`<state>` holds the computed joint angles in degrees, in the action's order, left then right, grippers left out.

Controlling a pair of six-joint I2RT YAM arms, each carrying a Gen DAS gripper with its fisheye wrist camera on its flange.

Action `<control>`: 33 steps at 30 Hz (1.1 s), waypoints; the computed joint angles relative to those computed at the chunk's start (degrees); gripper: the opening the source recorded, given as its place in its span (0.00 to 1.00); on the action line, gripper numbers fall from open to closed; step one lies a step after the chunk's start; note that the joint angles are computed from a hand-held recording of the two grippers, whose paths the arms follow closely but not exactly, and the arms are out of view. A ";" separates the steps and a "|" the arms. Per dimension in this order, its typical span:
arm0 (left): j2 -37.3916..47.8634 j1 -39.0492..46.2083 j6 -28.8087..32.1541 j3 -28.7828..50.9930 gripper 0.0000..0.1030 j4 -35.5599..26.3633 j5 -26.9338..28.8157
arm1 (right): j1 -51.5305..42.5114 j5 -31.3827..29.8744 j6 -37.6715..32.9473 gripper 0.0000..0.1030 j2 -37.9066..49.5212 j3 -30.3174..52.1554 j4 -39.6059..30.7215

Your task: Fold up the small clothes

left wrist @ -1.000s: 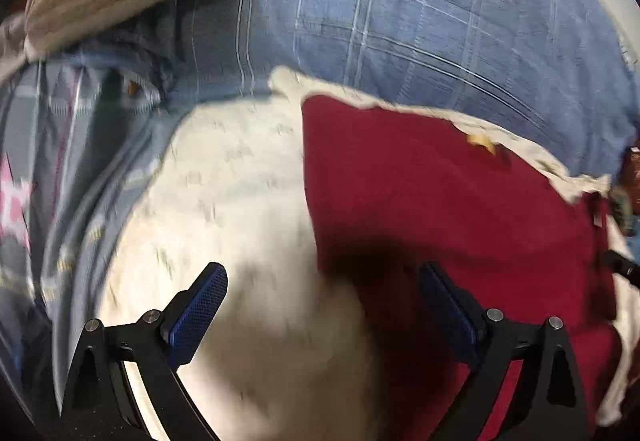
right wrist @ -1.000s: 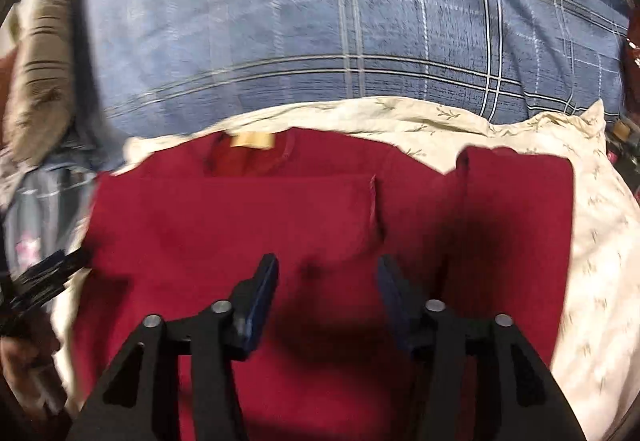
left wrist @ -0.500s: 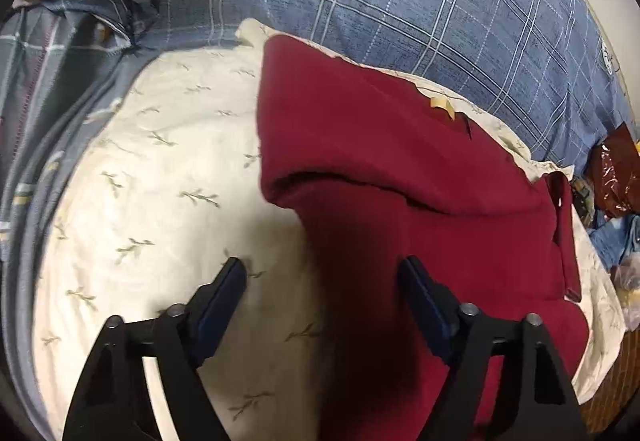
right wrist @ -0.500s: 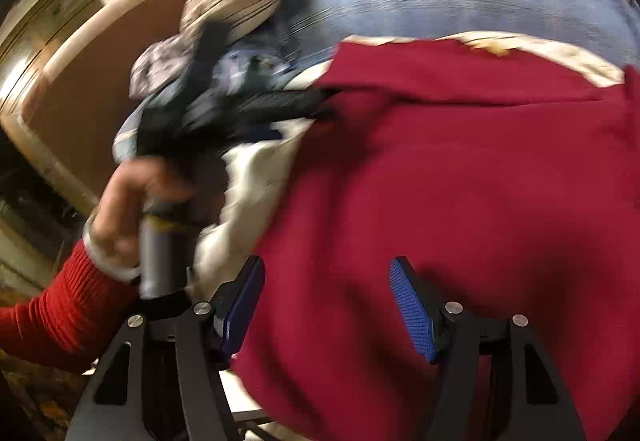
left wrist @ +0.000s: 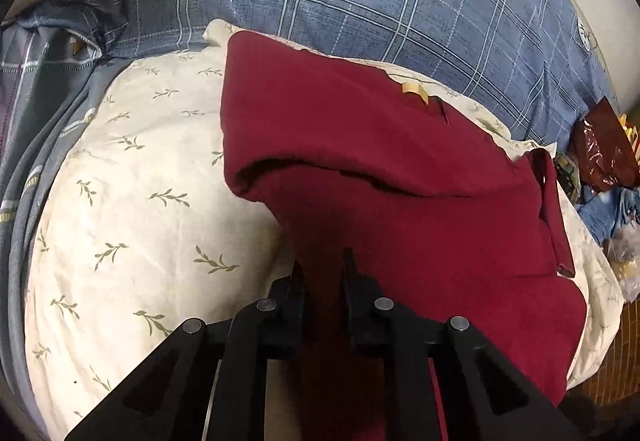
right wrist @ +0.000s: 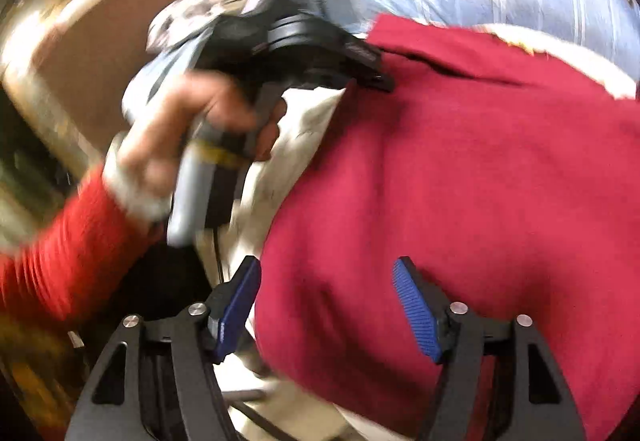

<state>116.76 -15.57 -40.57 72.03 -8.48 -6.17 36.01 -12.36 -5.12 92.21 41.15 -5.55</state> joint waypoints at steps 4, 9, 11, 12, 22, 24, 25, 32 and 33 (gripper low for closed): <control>0.01 -0.11 -0.83 -0.04 0.14 0.04 -0.18 | 7.98 10.55 -9.71 0.79 -3.85 -9.23 7.12; -0.82 -0.05 -1.46 -1.25 0.13 0.75 0.04 | 13.16 23.07 -12.68 0.75 6.68 -11.43 19.62; -1.46 0.23 -1.69 -2.19 0.12 1.49 0.54 | 14.72 25.03 -12.58 0.66 7.79 -12.82 24.31; -1.96 0.36 -1.79 -2.70 0.11 1.78 0.72 | 14.17 23.26 -11.06 0.52 7.02 -11.86 22.42; -11.87 -0.76 0.16 -10.96 0.08 0.74 -2.41 | 8.79 -1.93 0.89 0.08 5.99 -2.88 11.18; -10.76 -0.65 0.63 -10.33 0.09 -2.02 -3.30 | 8.94 -2.07 1.62 0.08 9.22 -2.29 12.84; -10.16 -0.12 -0.25 -9.88 0.13 -3.79 -3.40 | 8.51 -1.74 1.70 0.13 11.12 -1.71 13.31; -18.15 0.33 -3.43 -14.77 0.41 -2.64 -11.38 | -7.70 -6.61 -0.32 0.57 1.06 0.66 5.85; -18.96 -0.29 -3.75 -15.13 0.46 -1.72 -12.58 | -11.18 -5.00 -0.52 0.67 -1.13 1.31 5.06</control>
